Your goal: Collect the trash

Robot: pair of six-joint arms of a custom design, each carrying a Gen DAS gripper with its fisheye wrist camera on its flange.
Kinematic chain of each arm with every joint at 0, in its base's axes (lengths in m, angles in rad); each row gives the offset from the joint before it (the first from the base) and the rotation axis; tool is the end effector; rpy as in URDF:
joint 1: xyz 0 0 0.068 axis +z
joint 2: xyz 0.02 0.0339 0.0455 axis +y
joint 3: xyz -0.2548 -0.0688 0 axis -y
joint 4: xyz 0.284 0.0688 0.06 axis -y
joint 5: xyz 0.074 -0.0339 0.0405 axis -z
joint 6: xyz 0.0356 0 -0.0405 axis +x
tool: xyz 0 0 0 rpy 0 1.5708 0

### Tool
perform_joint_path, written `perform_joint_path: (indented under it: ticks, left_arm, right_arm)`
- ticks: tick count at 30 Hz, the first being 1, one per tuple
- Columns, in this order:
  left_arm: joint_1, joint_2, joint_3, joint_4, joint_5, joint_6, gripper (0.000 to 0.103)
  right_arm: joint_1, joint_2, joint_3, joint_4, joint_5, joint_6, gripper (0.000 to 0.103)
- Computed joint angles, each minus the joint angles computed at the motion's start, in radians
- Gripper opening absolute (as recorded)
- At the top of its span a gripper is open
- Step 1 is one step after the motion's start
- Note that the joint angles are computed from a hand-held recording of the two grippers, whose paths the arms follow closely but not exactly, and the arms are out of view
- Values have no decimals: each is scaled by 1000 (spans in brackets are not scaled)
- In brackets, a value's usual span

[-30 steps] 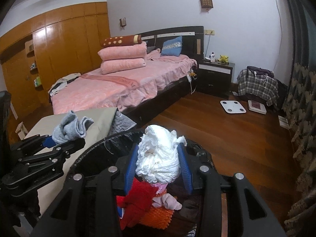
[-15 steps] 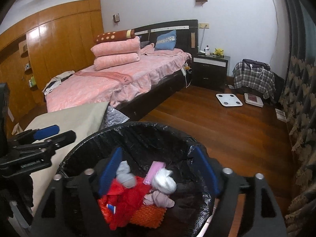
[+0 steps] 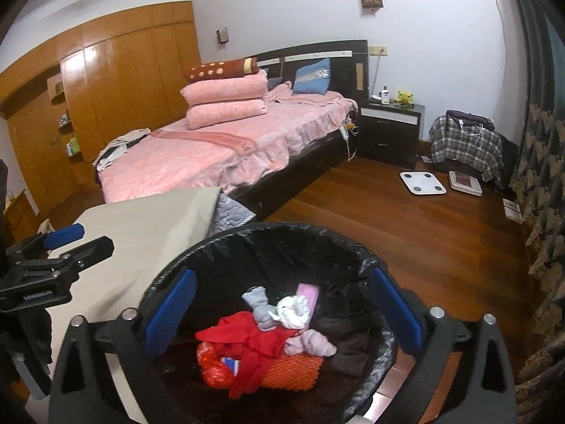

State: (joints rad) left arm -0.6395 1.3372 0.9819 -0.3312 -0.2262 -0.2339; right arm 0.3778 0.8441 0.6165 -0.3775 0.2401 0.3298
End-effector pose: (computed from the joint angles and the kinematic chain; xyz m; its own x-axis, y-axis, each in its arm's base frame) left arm 0.2713 -0.1919 0.2499 -0.5973 0.1627 -0.7854 0.3125 0.9490 -0.0410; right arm 0.2171 0.0771 0.2365 -0.5574 0.1172 -0.8219 0.0042 0.9904 0.1384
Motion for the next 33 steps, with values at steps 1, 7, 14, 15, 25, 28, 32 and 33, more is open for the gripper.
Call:
perform_joint_path:
  ticks: [1, 7, 14, 15, 25, 28, 32, 33]
  left_arm:
    - [-5, -35, -12, -22, -14, -5, 92]
    - [-37, -206, -77, -100, -81, -37, 92]
    - [-82, -391, -133, -209, -163, -82, 92]
    - [-91, -413, -139, -222, -177, -86, 92]
    - [-232, -596, -159, -382, -366, -154, 92]
    - [-269, -621, -153, -412, -408, -176, 92]
    - [-319, -642, -148, -440, -455, -195, 92]
    - [-326, -646, -148, -444, -462, -198, 92]
  right_arm:
    - [21, -12, 3, -14, 11, 7, 97]
    - [169, -74, 30, -102, 97, 55, 97]
    - [357, -116, 72, -184, 227, 116, 97]
    - [374, -119, 76, -191, 240, 123, 97]
    - [566, -137, 132, -281, 382, 216, 97]
    - [606, -145, 140, -297, 416, 227, 97]
    - [643, -152, 155, -316, 452, 241, 97]
    - [655, -149, 157, -318, 462, 247, 97]
